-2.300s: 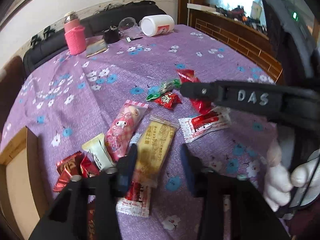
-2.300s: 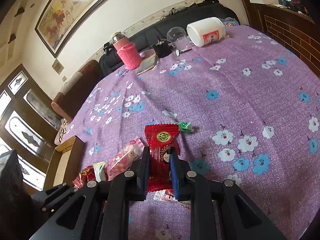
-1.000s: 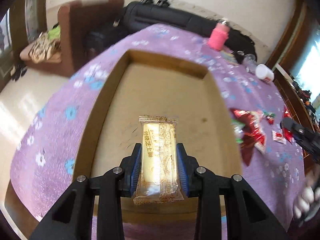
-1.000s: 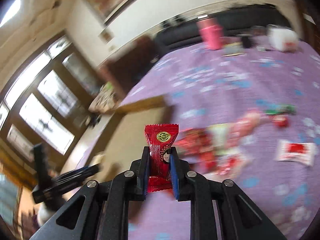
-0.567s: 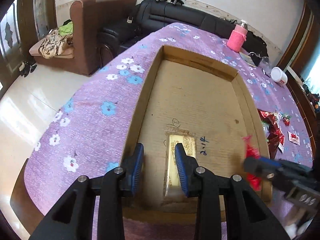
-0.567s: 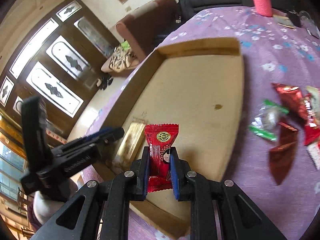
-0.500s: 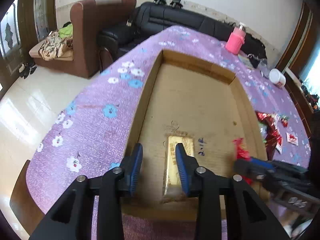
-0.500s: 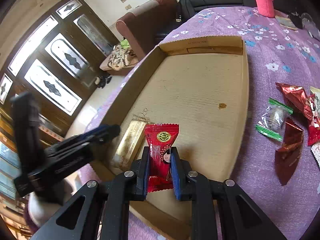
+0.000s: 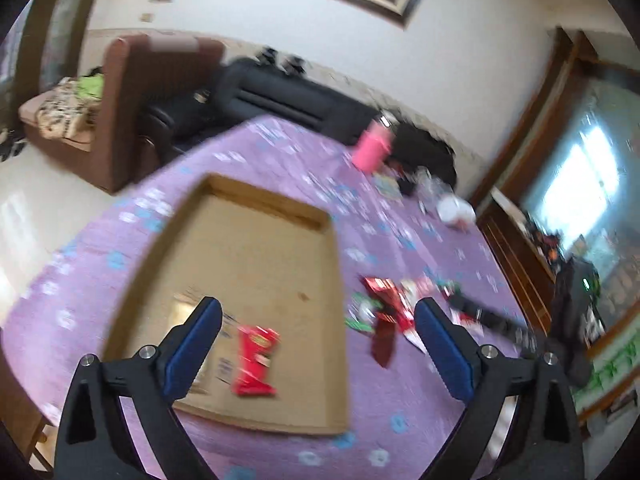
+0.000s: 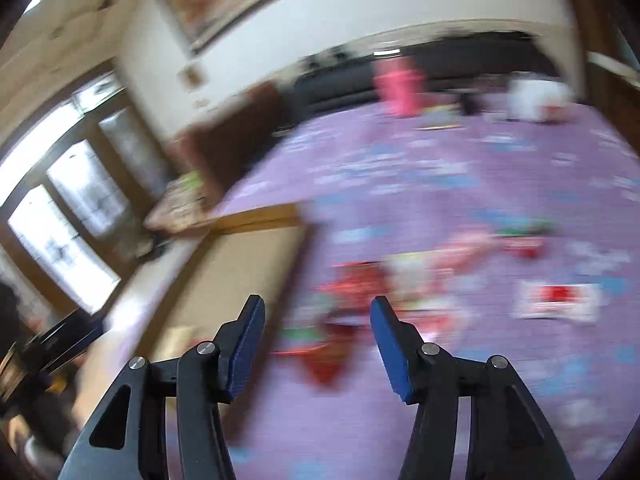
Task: Organize snacks
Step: 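Drop the biscuit bag and red packet into the cardboard box with both tools, then grasp the white-red sachet with the right tool while the left tool grasps a red wrapper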
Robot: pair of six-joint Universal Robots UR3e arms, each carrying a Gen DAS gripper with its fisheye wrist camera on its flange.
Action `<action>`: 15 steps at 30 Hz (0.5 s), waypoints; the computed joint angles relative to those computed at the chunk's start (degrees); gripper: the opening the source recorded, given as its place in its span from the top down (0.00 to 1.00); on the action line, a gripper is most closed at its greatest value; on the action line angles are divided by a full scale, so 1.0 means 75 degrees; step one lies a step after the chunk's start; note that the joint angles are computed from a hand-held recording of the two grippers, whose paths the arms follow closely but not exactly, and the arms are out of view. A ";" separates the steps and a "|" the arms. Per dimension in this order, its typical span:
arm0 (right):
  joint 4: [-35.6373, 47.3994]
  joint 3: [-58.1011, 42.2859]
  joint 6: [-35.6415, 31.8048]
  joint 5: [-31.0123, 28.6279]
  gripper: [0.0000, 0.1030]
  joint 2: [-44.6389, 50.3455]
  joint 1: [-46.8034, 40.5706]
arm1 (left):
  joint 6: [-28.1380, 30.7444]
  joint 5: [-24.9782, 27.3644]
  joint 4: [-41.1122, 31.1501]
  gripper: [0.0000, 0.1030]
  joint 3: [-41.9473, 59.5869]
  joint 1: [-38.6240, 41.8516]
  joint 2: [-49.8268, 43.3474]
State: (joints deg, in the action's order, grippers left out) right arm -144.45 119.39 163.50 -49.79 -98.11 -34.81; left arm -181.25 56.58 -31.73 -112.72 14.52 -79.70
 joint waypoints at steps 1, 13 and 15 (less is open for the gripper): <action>0.0331 -0.0046 -0.0261 -0.0026 0.43 0.0054 -0.0383 | 0.0017 0.0001 -0.0053 0.06 0.0121 -0.0205 -0.0196; 0.0793 -0.0475 -0.0825 0.0281 0.43 0.1347 0.0034 | -0.0013 0.2136 0.0097 0.06 0.1362 -0.2575 -0.1836; 0.0019 -0.0693 -0.0169 -0.0666 0.43 0.1589 0.0716 | 0.0094 0.2321 0.0178 0.06 0.1375 -0.2664 -0.1828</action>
